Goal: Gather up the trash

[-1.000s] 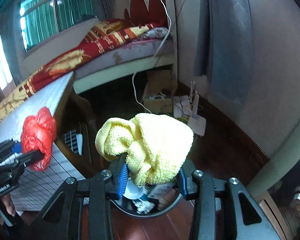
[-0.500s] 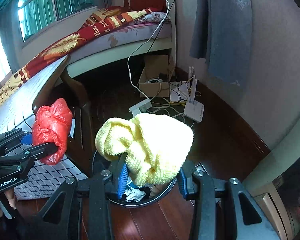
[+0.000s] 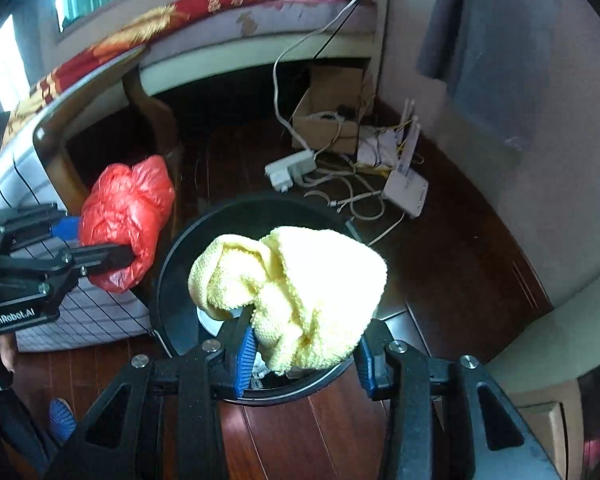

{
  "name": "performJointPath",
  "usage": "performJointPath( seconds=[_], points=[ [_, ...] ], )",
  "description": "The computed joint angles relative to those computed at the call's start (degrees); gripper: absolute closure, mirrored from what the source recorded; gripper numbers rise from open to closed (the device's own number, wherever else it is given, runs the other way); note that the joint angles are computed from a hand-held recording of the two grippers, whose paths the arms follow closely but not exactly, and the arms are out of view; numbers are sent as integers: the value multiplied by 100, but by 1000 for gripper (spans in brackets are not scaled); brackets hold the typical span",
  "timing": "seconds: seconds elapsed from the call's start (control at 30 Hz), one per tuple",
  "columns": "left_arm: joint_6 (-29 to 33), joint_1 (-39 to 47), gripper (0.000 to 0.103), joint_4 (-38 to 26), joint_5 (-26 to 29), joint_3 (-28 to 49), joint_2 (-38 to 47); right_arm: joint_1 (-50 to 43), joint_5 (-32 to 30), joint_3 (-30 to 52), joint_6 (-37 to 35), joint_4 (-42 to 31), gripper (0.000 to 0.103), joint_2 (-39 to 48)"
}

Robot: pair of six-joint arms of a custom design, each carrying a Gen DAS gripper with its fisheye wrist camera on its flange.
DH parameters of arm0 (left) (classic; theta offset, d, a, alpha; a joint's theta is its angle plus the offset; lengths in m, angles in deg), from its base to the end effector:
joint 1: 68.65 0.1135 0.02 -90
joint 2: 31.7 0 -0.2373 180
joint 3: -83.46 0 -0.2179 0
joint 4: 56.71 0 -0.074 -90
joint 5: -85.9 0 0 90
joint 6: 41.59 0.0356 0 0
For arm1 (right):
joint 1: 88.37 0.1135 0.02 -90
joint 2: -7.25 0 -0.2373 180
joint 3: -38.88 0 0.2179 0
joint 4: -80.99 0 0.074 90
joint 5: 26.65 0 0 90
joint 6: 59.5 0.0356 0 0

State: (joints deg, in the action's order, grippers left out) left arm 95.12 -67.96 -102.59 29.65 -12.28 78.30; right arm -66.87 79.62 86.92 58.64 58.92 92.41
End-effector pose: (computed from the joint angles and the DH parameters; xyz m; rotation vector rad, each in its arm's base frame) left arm 0.3303 -0.0158 0.1435 1.1186 2.3119 -0.5457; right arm 0.2168 0.0747 0.1255 0.2468 2.5284 -0.0357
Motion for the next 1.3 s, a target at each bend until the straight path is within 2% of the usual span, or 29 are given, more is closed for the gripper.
performJointPath(
  seconds=[0.2,0.23,0.27,0.3,0.33,0.37,0.4,0.43,0.5,0.73,1.07,1.3],
  points=[
    [33,-195,62,23,-163,139,356,-191,-315,133,-352,742,59,1072],
    [16,-214,58,48,-170,175,459,-217,-385,162,-427,869,56,1247],
    [-52,-247,53,164,-208,156,558,-221,-405,203,-508,974,49,1428],
    [-168,-285,37,264,-325,160,687,-167,-229,340,-591,952,42,1736],
    [-259,-260,29,385,-379,116,727,-88,-43,374,-553,891,21,1865],
    [-325,-223,27,515,-391,23,713,-103,-38,343,-543,911,8,1916],
    [-362,-172,19,549,-405,-33,702,-137,-49,302,-485,919,3,1940],
    [-380,-131,6,580,-412,-98,672,-140,41,251,-438,929,0,1924],
    [-432,-39,1,827,-428,-327,550,-130,141,103,-418,1017,0,1800],
    [-560,0,1,1291,-595,-627,392,-19,438,89,-144,783,0,1631],
    [-549,174,1,1340,-625,-971,-169,250,608,223,71,254,0,1076],
    [-450,591,1,1062,-451,-1156,-724,754,1017,549,280,-634,0,416]
  ],
)
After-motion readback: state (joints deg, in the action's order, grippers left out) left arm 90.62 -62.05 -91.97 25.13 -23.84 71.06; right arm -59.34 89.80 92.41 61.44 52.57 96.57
